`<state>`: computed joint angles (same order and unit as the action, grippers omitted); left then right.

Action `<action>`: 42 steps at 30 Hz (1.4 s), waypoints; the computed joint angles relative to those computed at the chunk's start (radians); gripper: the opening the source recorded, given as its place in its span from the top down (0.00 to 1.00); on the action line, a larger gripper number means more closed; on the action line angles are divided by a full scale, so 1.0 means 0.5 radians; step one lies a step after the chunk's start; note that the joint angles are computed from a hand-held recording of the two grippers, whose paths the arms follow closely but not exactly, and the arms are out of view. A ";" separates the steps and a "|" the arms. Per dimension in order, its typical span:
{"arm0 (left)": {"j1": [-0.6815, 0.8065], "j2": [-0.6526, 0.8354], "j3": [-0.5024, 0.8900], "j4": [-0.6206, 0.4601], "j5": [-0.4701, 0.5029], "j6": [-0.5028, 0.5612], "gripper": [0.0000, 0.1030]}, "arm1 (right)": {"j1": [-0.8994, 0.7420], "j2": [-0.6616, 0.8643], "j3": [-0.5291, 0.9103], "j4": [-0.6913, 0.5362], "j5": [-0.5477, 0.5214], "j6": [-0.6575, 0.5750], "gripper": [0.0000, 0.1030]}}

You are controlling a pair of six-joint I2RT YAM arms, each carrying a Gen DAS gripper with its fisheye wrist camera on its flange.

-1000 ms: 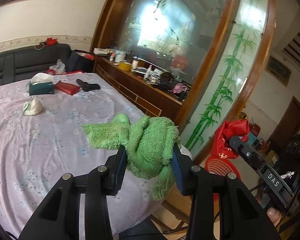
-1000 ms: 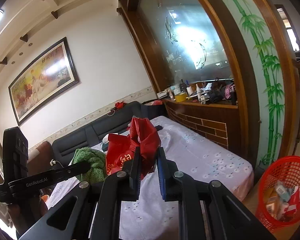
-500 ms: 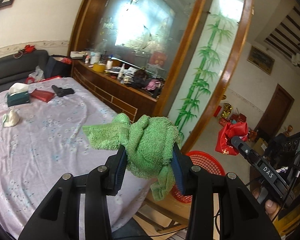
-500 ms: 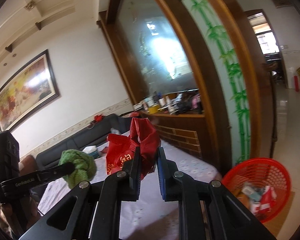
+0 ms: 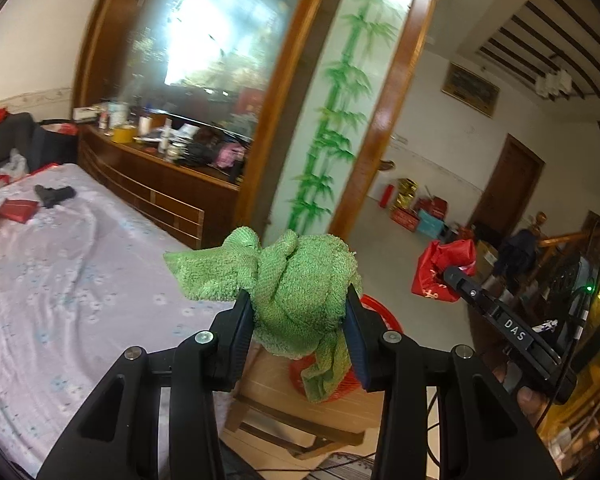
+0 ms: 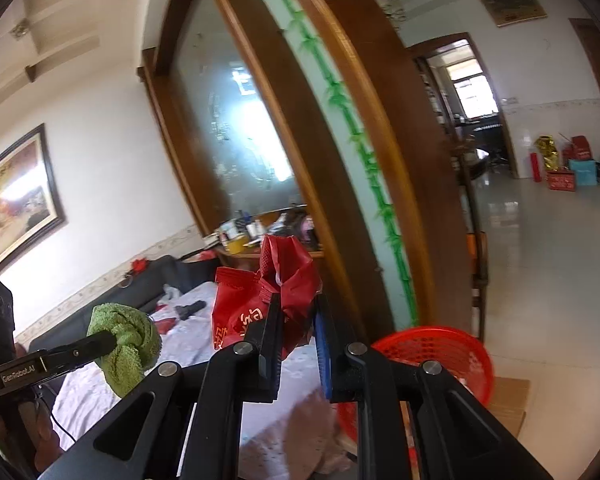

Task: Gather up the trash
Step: 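Carry the green towel and red bag over to the red basket, then open both tools over the red basket to drop the towel and bag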

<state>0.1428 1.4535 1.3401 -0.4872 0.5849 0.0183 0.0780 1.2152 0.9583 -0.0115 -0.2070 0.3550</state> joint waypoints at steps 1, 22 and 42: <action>-0.025 0.022 0.017 -0.001 -0.012 -0.003 0.61 | -0.023 -0.002 0.000 -0.015 -0.004 0.001 0.85; -0.541 0.643 0.354 0.054 -0.147 0.013 0.61 | -0.359 0.195 0.016 -0.134 -0.068 0.036 0.85; -0.664 1.098 0.648 -0.016 -0.260 0.005 0.52 | -0.460 0.470 0.165 -0.131 -0.121 0.062 0.84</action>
<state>-0.1894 2.0026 1.6643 -0.4953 0.4550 0.0206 -0.1518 1.4501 1.0406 -0.0768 -0.2678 0.3862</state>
